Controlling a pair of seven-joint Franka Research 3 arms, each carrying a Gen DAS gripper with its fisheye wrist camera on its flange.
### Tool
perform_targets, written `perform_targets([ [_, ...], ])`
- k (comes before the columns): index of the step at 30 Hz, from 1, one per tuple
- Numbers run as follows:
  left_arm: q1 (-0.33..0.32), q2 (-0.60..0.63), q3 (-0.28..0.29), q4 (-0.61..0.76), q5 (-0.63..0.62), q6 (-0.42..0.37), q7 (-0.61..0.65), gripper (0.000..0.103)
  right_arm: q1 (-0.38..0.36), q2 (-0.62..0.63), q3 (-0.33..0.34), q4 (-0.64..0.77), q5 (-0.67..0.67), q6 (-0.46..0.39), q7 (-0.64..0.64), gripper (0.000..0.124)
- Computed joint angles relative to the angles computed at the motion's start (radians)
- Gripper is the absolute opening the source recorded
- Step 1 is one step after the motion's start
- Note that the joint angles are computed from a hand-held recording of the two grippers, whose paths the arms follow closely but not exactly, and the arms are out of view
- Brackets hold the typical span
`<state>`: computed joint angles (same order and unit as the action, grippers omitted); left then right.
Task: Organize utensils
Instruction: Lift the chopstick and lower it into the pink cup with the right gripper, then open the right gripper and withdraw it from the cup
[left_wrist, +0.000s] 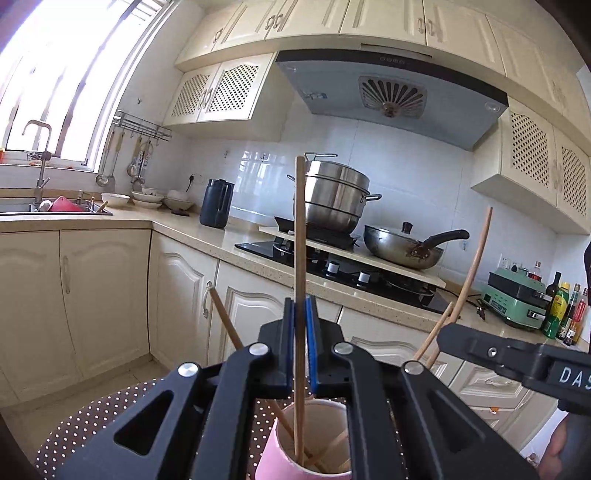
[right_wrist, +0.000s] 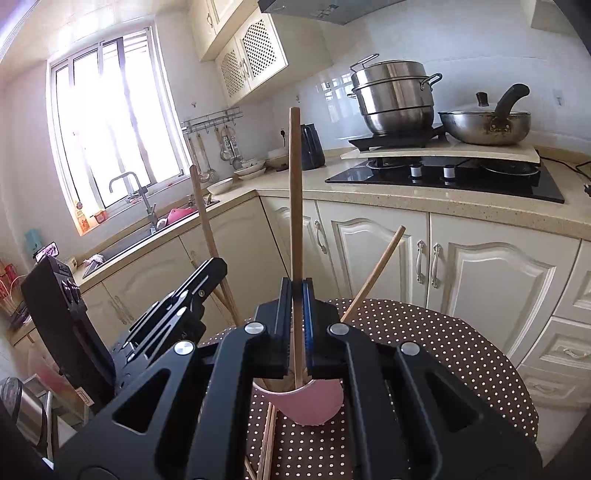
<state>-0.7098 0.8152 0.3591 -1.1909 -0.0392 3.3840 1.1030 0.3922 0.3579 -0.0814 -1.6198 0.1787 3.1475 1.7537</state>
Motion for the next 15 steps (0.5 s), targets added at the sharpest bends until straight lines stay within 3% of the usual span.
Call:
perform_targets([
  [2, 0.006, -0.017, -0.017, -0.032, 0.014, 0.008, 0.009, 0.006, 0.011, 0.009, -0.012, 0.010, -0.006, -0.008, 0.007, 0.006],
  [4, -0.017, -0.034, 0.005, -0.077, -0.012, 0.034, 0.020, 0.006, 0.001, 0.010, 0.003, 0.003, 0.003, 0.004, 0.008, 0.006],
  [6, 0.019, -0.055, -0.054, -0.102, 0.009, 0.048, 0.036, 0.007, -0.035, 0.010, 0.053, -0.001, 0.031, 0.006, -0.019, 0.006],
  [8, 0.034, -0.067, -0.078, -0.112, 0.000, 0.028, 0.049, 0.007, 0.019, 0.015, -0.014, -0.003, 0.005, 0.000, 0.017, 0.006],
  [10, 0.086, -0.086, -0.152, -0.130, 0.035, 0.027, 0.047, 0.009, 0.024, 0.020, -0.018, -0.006, 0.007, -0.002, 0.022, 0.006],
  [11, 0.096, -0.093, -0.167, -0.141, 0.043, 0.031, 0.047, 0.018, 0.050, 0.022, -0.049, -0.009, -0.005, -0.001, 0.040, 0.006],
  [13, 0.062, -0.105, -0.124, -0.167, 0.026, 0.034, 0.057, 0.025, 0.082, 0.023, -0.085, -0.016, -0.025, 0.002, 0.067, 0.006],
  [15, 0.068, -0.121, -0.136, -0.191, 0.038, 0.045, 0.074, 0.026, 0.095, 0.020, -0.101, -0.025, -0.036, 0.012, 0.087, 0.006],
])
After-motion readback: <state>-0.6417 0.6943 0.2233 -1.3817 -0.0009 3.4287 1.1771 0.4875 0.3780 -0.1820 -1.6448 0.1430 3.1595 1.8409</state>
